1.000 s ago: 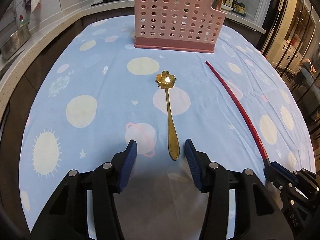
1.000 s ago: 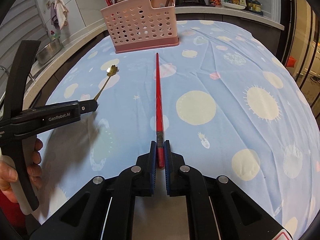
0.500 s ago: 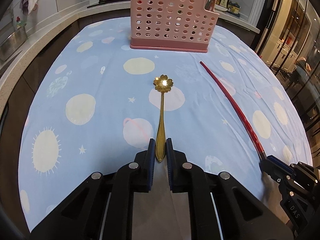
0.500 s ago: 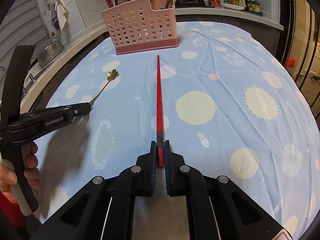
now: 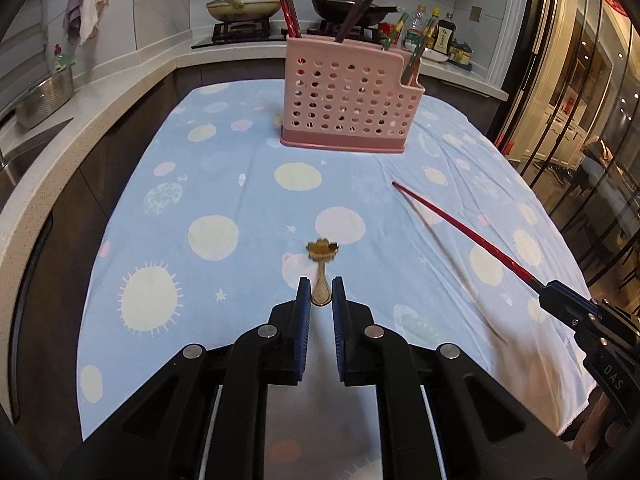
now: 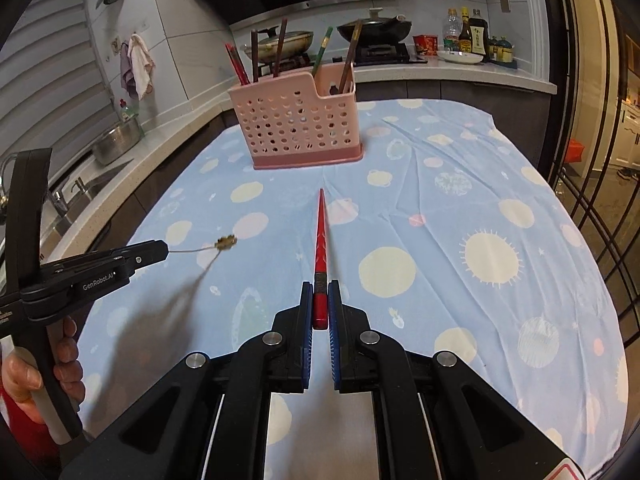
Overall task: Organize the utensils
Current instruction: 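Carry the spoon and chopstick over the pink holder and open both tools to drop them in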
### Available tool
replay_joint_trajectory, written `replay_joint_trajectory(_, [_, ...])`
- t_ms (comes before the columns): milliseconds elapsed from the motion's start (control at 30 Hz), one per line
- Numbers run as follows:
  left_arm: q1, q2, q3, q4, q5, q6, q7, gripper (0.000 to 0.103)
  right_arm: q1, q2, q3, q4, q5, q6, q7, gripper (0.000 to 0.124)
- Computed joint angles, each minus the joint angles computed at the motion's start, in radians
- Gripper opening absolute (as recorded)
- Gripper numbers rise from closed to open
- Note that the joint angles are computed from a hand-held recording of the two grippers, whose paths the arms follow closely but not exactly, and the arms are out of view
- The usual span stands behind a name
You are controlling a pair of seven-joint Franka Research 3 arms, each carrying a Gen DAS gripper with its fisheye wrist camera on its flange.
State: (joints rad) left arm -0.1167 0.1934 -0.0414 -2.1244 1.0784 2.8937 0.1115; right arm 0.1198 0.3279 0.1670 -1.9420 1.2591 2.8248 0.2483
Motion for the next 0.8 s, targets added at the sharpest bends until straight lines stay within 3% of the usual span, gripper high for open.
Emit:
replay_joint_trajectory(367, [0.048, -0.107, -0.019, -0.009, 0.18, -0.009, -0.144, 0.01, -0.007, -0.076, -0.032, 0.053, 0.217, -0.061, -0.151, 0.007])
replay_joint_trajectory(467, [0.065, -0.109, -0.025, 0.006, 0.186, -0.002, -0.141, 0.008, -0.003, -0.069, -0.043, 0.086, 0.231, -0.074, -0.154, 0.007])
replay_joint_trajectory(500, [0.069, -0.109, -0.026, 0.013, 0.184, -0.003, -0.134, 0.001, -0.003, -0.065, -0.046, 0.1, 0.233, -0.078, -0.154, 0.007])
replay_joint_trajectory(800, [0.089, -0.073, -0.019, 0.127, 0.168, -0.015, -0.067, 0.001, -0.01, -0.003, -0.035, 0.266, 0.243, -0.083, -0.153, 0.007])
